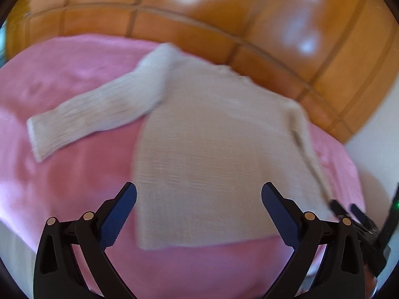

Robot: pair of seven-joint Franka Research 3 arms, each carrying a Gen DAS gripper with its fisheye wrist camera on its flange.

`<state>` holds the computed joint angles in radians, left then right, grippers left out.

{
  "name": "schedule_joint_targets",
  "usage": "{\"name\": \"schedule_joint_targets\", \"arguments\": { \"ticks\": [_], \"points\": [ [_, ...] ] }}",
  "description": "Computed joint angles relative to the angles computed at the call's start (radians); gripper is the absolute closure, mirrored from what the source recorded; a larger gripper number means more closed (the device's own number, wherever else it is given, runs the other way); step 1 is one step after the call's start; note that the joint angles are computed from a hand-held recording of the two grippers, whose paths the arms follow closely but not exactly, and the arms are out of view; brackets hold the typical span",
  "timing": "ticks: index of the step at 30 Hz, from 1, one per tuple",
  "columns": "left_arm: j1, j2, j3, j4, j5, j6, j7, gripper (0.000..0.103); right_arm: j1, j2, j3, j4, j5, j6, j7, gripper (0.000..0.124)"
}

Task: Fold small clothes
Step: 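Grasp the sweater's side edge with the left gripper and lift it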

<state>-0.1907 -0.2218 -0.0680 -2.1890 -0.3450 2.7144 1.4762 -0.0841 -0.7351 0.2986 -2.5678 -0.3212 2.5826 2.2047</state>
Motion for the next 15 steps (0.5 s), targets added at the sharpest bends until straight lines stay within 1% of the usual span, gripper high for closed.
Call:
{"name": "schedule_joint_targets", "arguments": {
  "ticks": [3,4,6,7,8,9,10,11,13,14,15],
  "points": [
    [0.065,0.025,-0.016,-0.001,0.118,0.015,-0.1,0.004,-0.062,0.063,0.029,0.013,-0.071,0.071,0.013,0.023],
    [0.086,0.032,-0.016,-0.007,0.152,0.034,-0.133,0.004,-0.088,0.089,0.04,0.023,-0.098,0.091,0.023,0.023],
    [0.117,0.046,-0.013,-0.013,0.203,0.068,-0.189,0.004,-0.114,0.138,0.044,0.049,-0.13,0.11,0.038,0.023],
    [0.139,0.05,-0.014,-0.016,0.238,0.076,-0.234,0.004,-0.134,0.161,0.048,0.06,-0.154,0.134,0.057,0.023],
    [0.17,0.055,-0.017,-0.022,0.29,0.096,-0.3,0.004,-0.15,0.179,0.054,0.073,-0.177,0.138,0.073,0.023],
    [0.189,0.058,-0.018,-0.022,0.328,0.099,-0.345,0.004,-0.172,0.203,0.063,0.093,-0.208,0.139,0.093,0.023],
    [0.226,0.067,-0.033,-0.012,0.411,0.088,-0.437,0.004,-0.196,0.224,0.071,0.112,-0.247,0.145,0.119,0.023],
    [0.272,0.072,-0.052,0.001,0.523,0.058,-0.56,0.004,-0.207,0.239,0.073,0.126,-0.28,0.146,0.142,0.023],
    [0.321,0.096,-0.057,0.026,0.679,0.022,-0.736,0.004,-0.224,0.286,0.069,0.165,-0.336,0.139,0.178,0.023],
    [0.32,0.105,-0.047,0.036,0.697,0.004,-0.762,0.004,-0.226,0.303,0.064,0.178,-0.36,0.141,0.196,0.023],
    [0.317,0.117,-0.034,0.043,0.698,0.004,-0.768,0.004,-0.229,0.327,0.061,0.194,-0.384,0.138,0.212,0.023]
  ]
}}
